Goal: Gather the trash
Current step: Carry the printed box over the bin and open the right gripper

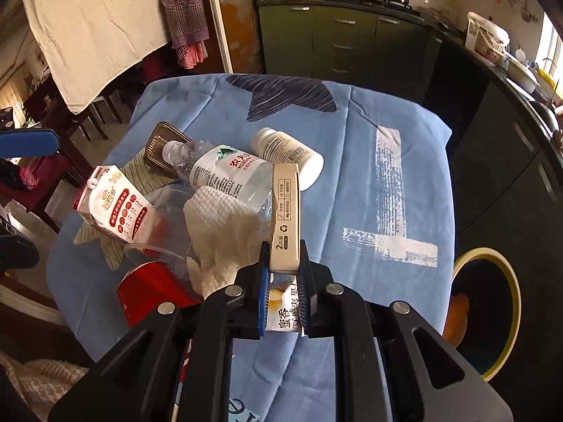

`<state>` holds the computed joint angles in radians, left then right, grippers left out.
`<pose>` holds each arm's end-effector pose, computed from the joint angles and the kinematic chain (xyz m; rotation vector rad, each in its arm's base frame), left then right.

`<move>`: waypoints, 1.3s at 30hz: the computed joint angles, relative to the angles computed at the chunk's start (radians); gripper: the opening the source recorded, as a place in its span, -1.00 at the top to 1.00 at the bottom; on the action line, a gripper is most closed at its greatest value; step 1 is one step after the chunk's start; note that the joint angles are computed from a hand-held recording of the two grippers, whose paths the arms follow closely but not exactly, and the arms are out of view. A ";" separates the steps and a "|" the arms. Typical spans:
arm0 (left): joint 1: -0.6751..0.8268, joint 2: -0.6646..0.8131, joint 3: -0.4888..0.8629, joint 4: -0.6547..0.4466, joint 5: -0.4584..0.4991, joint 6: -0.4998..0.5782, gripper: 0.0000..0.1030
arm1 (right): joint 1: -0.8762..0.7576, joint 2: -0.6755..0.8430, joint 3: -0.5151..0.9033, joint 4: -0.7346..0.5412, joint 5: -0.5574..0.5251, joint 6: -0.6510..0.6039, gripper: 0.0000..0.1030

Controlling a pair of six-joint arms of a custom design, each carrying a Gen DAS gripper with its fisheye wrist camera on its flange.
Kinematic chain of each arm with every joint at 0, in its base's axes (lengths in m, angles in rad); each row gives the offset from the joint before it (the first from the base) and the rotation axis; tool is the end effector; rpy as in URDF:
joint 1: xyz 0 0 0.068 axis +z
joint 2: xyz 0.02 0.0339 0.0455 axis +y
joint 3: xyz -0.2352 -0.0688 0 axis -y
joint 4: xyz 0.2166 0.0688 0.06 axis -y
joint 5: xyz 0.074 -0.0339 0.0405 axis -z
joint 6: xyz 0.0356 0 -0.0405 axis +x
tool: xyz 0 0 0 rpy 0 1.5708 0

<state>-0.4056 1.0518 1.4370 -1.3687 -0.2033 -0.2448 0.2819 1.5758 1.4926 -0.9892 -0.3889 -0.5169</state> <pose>0.1332 -0.0494 0.3641 0.1251 2.5209 0.0001 0.2778 0.0945 0.2966 -1.1192 2.3200 0.4264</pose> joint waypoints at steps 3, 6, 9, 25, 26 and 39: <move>0.016 0.000 -0.003 0.008 0.010 0.005 -0.32 | -0.019 -0.052 -0.013 0.005 -0.007 -0.020 0.72; 0.017 0.002 -0.002 0.016 0.014 0.004 -0.32 | -0.045 -0.101 -0.034 0.029 0.010 -0.045 0.72; -0.006 0.008 -0.001 0.017 0.003 -0.005 -0.32 | -0.117 -0.116 -0.015 0.015 -0.006 -0.075 0.72; -0.148 0.094 0.039 0.017 -0.062 -0.086 -0.34 | -0.587 0.501 0.467 0.025 0.079 -0.052 0.72; -0.153 0.100 0.042 0.016 -0.064 -0.089 -0.34 | -0.589 0.550 0.505 0.019 0.091 -0.043 0.72; -0.119 0.104 0.033 0.005 -0.025 -0.086 -0.39 | -0.631 0.709 0.668 -0.044 0.069 -0.015 0.29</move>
